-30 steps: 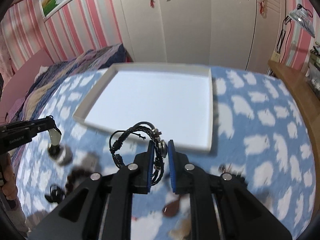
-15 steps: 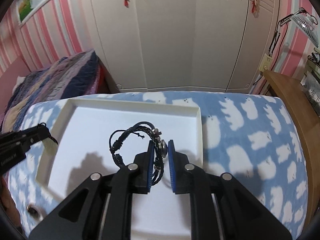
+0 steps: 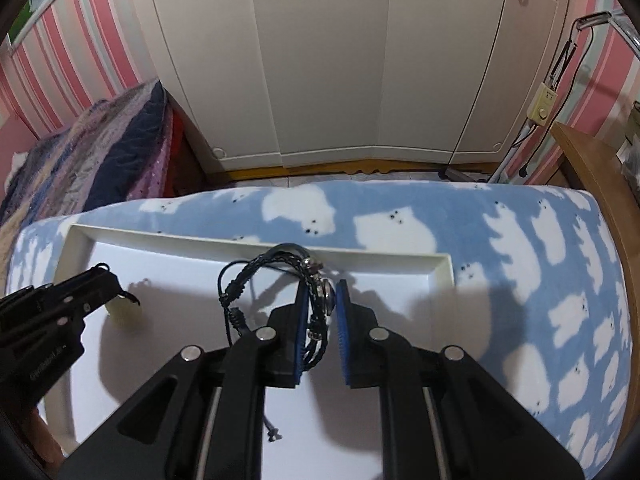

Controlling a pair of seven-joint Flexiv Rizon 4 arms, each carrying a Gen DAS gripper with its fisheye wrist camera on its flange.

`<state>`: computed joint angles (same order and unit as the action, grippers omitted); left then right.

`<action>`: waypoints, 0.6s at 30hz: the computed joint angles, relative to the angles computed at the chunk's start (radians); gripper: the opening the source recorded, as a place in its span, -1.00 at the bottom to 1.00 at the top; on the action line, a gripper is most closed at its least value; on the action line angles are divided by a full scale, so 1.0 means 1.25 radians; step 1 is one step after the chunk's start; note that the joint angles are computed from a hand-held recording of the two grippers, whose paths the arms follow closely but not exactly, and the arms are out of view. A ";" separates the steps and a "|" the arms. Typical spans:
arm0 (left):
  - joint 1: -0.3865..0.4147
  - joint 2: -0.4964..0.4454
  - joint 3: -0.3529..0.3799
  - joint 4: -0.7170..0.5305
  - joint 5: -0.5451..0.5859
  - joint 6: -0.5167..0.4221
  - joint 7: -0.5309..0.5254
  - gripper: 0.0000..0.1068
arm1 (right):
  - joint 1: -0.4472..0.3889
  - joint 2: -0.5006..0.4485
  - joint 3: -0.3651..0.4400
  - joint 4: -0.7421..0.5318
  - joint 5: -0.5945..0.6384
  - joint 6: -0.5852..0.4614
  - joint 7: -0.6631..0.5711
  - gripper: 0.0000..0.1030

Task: Organize jewelry
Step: 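Carry the jade pendant with the left tool while the right tool carries the leather bracelet over the tray, then open the left tool over the tray while the right tool releases the bracelet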

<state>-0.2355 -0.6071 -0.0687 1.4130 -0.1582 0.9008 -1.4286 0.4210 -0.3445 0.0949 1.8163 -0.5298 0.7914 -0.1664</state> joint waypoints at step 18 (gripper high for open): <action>-0.035 -0.025 0.022 -0.050 0.058 -0.021 -0.046 -0.22 | -0.005 -0.007 0.009 -0.012 0.033 -0.016 -0.052 -0.70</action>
